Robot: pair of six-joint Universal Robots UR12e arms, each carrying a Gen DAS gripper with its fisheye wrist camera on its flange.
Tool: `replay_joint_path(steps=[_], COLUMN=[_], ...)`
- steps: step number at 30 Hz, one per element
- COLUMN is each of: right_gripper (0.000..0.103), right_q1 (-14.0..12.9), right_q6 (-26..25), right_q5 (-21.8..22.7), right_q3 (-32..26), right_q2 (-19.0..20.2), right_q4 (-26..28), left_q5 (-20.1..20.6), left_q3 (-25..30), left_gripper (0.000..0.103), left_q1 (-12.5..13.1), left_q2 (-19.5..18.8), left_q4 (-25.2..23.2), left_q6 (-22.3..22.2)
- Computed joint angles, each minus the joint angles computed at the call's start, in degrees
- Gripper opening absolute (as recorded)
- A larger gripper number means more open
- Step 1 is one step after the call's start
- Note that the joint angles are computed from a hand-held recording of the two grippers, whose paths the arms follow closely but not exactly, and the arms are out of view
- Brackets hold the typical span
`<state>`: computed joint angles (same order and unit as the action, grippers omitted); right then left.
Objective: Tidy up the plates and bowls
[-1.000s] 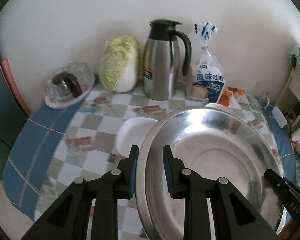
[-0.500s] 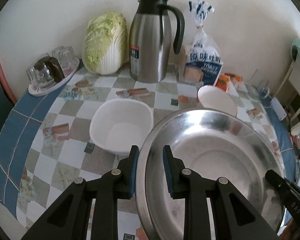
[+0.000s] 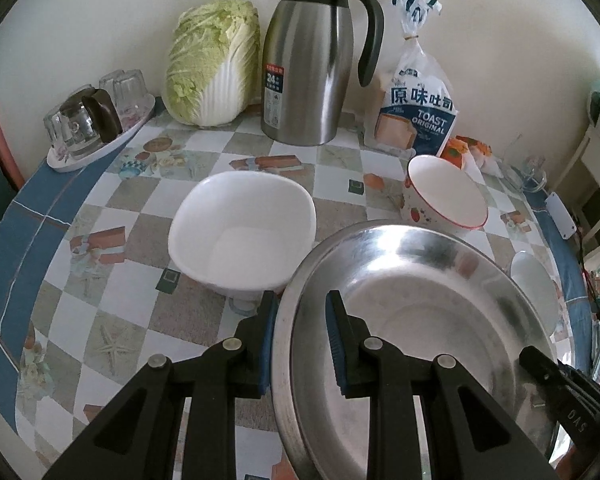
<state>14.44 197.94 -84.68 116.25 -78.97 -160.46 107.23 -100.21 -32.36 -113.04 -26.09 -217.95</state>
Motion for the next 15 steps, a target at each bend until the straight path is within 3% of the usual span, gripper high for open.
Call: replay_joint_path(steps=[15], right_gripper=[0.020], right_q1=[0.42], right_q6=[0.36], right_q5=[-2.12], right_q3=[-0.70], right_q2=[1.25], right_q4=[1.33], left_q5=[-0.31], left_q3=[0.69], left_gripper=[0.025], left_q1=[0.22], left_q2=[-1.41], left_q4=[-0.49], left_q6=[1.05])
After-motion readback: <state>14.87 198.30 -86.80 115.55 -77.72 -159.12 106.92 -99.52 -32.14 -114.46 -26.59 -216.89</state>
